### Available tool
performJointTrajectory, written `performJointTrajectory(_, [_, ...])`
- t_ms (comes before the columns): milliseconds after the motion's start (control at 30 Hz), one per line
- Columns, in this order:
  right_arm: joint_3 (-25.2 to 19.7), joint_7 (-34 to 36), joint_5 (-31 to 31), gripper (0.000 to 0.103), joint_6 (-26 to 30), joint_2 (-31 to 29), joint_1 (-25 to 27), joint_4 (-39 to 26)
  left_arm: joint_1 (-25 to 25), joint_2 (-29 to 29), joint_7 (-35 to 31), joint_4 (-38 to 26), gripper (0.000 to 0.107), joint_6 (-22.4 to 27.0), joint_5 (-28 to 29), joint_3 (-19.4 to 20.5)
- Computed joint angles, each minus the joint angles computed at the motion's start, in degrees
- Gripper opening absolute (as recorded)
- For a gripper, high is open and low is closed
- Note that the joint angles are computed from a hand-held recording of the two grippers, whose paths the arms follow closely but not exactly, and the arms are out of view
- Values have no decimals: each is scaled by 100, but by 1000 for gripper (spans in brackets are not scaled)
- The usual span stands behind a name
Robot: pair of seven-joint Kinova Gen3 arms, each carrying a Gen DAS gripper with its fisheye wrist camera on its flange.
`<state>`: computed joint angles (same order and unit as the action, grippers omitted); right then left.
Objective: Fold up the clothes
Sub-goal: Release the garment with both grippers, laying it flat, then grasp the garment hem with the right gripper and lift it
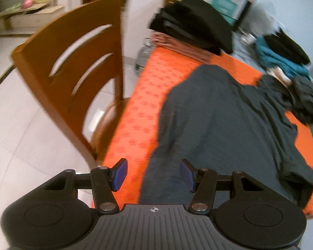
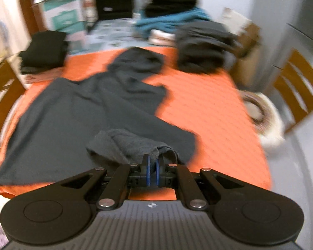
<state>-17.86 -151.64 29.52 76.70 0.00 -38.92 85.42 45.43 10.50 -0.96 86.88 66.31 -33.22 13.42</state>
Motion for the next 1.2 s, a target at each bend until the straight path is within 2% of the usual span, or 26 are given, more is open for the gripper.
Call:
performJointTrajectory(133, [-958,-910,-100,6,932,-610,551,476,-117,122,-535,-81,58,-365,184,18])
performJointTrajectory(233, [-1754,-1395,-444,6,1608,-881,1287,640,-93,301,-836,-277,58,-466,278,-33])
performJointTrajectory(300, [-2071,-1473,-800,7,1767,-1101,1817,823,-52,421,-990,-444,58,-489,332,-93])
performJointTrajectory(400, [-2290,-1220,-1225,12,1646,-1446,2614,1051,-11,599,-1252,-741,59,-463,410,-197])
performJointTrajectory(467, [-2351,-895,-1448,28,1411,-1680,3145,1191,5,721,-1455,-962,59,-405,459,-273])
performJointTrajectory(533, [-2467,-454,-1453,44,945,-1738,3675,1222,3,858,-1666,-1210,59,-310,503,-359])
performJointTrajectory(600, [-2544,-94,-1435,49,479,-1700,4086,1226,37,993,-1773,-1453,59,-170,503,-473])
performJointTrajectory(667, [-2387,161,-1296,52,13,-1395,4071,1151,70,1115,-1820,-1689,59,-3,495,-587])
performJointTrajectory(733, [-1971,475,-1169,52,-453,-1046,3775,1056,105,1236,-1821,-1933,59,209,483,-695])
performJointTrajectory(800, [-1787,941,-1207,52,-920,-631,3828,876,151,1342,-1769,-2161,59,442,458,-797])
performJointTrajectory(833, [-1848,1174,-1222,52,-1153,-395,4001,769,187,1387,-1719,-2263,59,571,437,-846])
performJointTrajectory(933, [-2430,1873,-1175,52,-1852,389,4785,421,284,1534,-1514,-2585,60,981,383,-973])
performJointTrajectory(1000, [-2608,2339,-1071,52,-2260,920,4988,178,333,1611,-1310,-2755,61,1223,387,-1041])
performJointTrajectory(1100, [-2267,3038,-1026,52,-2436,1716,4651,-483,381,1735,-1007,-3016,61,1588,435,-1110])
performJointTrajectory(1200, [-2149,3737,-990,52,-2350,2513,4421,-1265,451,1851,-688,-3275,61,1972,469,-1174])
